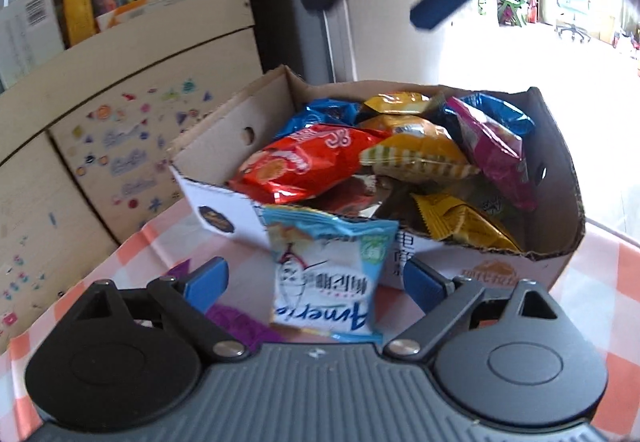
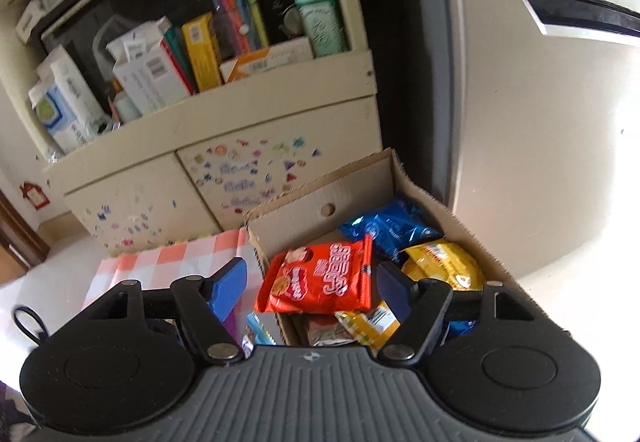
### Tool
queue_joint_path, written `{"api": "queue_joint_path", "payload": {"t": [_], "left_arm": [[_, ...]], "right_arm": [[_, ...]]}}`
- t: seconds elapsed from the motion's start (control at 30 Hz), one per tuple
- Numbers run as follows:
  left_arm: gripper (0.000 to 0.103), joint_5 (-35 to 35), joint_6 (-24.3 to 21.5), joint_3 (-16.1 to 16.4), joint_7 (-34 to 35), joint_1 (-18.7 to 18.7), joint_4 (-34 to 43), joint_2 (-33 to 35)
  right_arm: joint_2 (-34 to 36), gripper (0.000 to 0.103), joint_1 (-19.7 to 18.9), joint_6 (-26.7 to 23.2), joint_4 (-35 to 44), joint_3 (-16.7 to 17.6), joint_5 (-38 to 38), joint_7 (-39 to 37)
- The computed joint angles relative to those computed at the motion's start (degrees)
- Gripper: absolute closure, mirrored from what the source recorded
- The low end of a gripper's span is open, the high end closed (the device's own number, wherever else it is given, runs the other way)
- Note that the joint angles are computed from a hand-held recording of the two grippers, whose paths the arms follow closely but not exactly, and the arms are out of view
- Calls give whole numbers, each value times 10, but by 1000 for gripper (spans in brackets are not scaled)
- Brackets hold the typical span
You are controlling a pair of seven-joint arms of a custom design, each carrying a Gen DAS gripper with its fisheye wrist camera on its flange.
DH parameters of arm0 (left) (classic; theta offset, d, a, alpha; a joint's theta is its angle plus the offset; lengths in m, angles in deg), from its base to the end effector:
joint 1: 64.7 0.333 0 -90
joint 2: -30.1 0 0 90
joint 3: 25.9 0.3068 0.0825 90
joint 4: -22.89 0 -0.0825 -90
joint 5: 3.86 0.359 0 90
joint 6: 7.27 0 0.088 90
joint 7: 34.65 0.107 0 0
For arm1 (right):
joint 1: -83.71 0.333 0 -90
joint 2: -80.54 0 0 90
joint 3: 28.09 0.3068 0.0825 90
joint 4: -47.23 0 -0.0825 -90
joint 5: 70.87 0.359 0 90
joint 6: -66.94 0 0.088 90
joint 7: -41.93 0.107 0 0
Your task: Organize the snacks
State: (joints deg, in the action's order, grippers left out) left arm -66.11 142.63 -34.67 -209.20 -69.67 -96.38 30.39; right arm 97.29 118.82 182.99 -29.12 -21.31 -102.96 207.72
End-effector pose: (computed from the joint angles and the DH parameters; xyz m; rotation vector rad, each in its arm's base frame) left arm 0.5498 -0.1138 0.4757 -0.6191 2.4507 -1.0719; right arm 0.5149 0.4037 0.6106 -1.3663 2.1952 -0.5415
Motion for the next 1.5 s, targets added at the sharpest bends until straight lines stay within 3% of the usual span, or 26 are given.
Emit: {"api": "queue_joint_path", "payload": {"t": [0.03, 0.13, 0.17, 0.43, 0.53, 0.73, 0.8, 0.87, 0.93, 1.23, 1.33, 1.5], "left_arm": [[15, 6, 0, -1, -6, -1, 2, 4], [48, 47, -18, 1, -60, 2, 17, 20], [53, 56, -25, 2, -75, 5, 21, 23], [53, 43, -85, 12, -108, 26, 31, 0], [53, 47, -138, 18, -152, 32, 60, -3], [53, 44, -147, 1, -236, 16, 116, 20], [44, 44, -129, -8, -264, 6, 121, 24], [25, 41, -125, -11, -277, 1, 121, 23], [20, 36, -125, -10, -278, 0, 116, 16], [17, 70, -185, 21, -281, 34, 130, 8], [11, 87, -193, 32, -277, 51, 126, 0], [10, 116, -209, 48, -281, 80, 145, 14]], "right_arm": [[-3, 25, 0, 2, -4, -1, -3, 5], [-13, 25, 0, 3, -14, -2, -11, 18], [-13, 25, 0, 1, -14, -2, -14, 20], [-20, 25, 2, -2, -17, 0, -31, 31], [-29, 25, 4, -7, -22, 0, -45, 43], [-46, 25, 6, -42, -31, -2, -77, 101], [-55, 24, 3, -48, -44, -1, -80, 124], [-65, 23, 0, -60, -56, 1, -82, 148], [-75, 23, -5, -61, -70, 4, -80, 169], [-134, 16, -44, -10, -171, 16, -62, 239], [-139, 16, -57, -4, -192, 18, -53, 228], [-126, 16, -68, -13, -191, 20, -11, 229]]}}
